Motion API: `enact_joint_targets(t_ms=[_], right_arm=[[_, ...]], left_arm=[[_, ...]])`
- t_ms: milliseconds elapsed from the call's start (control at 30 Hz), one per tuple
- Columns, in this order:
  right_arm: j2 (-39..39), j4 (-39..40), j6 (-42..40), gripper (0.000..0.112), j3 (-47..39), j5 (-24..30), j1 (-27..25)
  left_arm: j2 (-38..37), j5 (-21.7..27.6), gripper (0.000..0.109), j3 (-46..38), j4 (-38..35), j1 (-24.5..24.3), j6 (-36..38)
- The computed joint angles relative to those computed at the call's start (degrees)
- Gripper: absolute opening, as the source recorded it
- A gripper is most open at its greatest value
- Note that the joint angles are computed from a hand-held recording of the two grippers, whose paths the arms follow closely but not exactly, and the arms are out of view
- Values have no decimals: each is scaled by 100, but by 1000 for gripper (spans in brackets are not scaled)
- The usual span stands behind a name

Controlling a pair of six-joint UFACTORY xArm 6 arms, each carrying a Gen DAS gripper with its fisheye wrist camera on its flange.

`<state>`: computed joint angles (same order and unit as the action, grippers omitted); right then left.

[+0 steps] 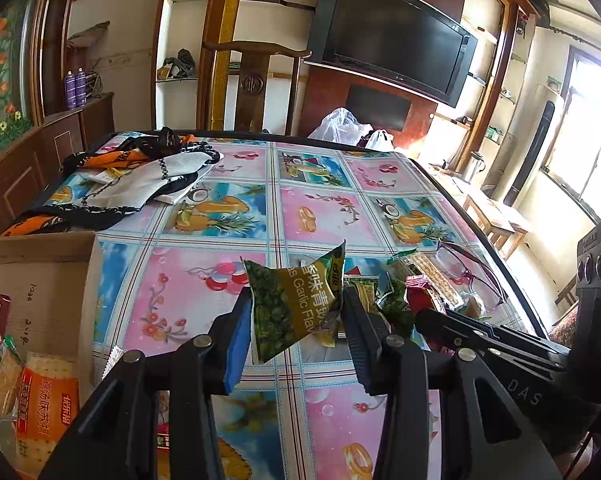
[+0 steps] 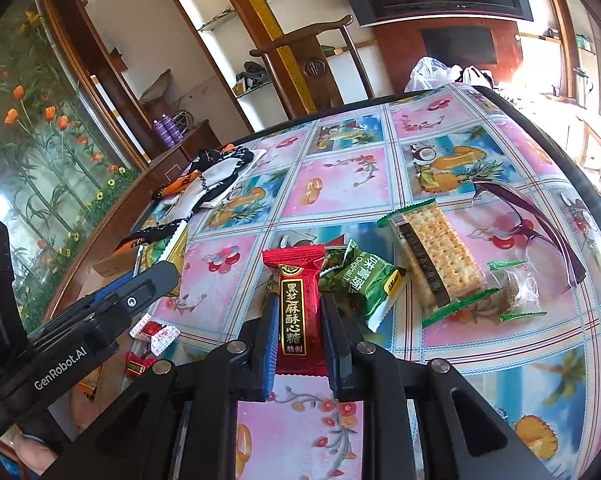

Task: Organize snacks
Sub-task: 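Lift the red candy packet with the right tool while the left lifts the green pea bag, then carry the green pea bag toward the box with the left tool while the right carries the red candy packet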

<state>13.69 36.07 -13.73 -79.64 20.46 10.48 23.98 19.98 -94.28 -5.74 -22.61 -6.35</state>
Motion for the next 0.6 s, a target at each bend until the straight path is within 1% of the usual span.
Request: enact_joint_targets(t_ms=[167, 300, 533, 600], right_arm=[[29, 6, -44, 21, -34, -8, 38], [36, 25, -92, 21, -60, 18, 61], [-105, 415, -436, 21, 15, -28, 91], [-126, 408, -433, 21, 39, -55, 100]], left_arm=[[-7, 72, 42, 1, -93, -25, 161], [-34, 8, 42, 50, 23, -53, 130], [-40, -5, 42, 71, 69, -74, 147], [-40, -6, 42, 73, 139, -76, 92]])
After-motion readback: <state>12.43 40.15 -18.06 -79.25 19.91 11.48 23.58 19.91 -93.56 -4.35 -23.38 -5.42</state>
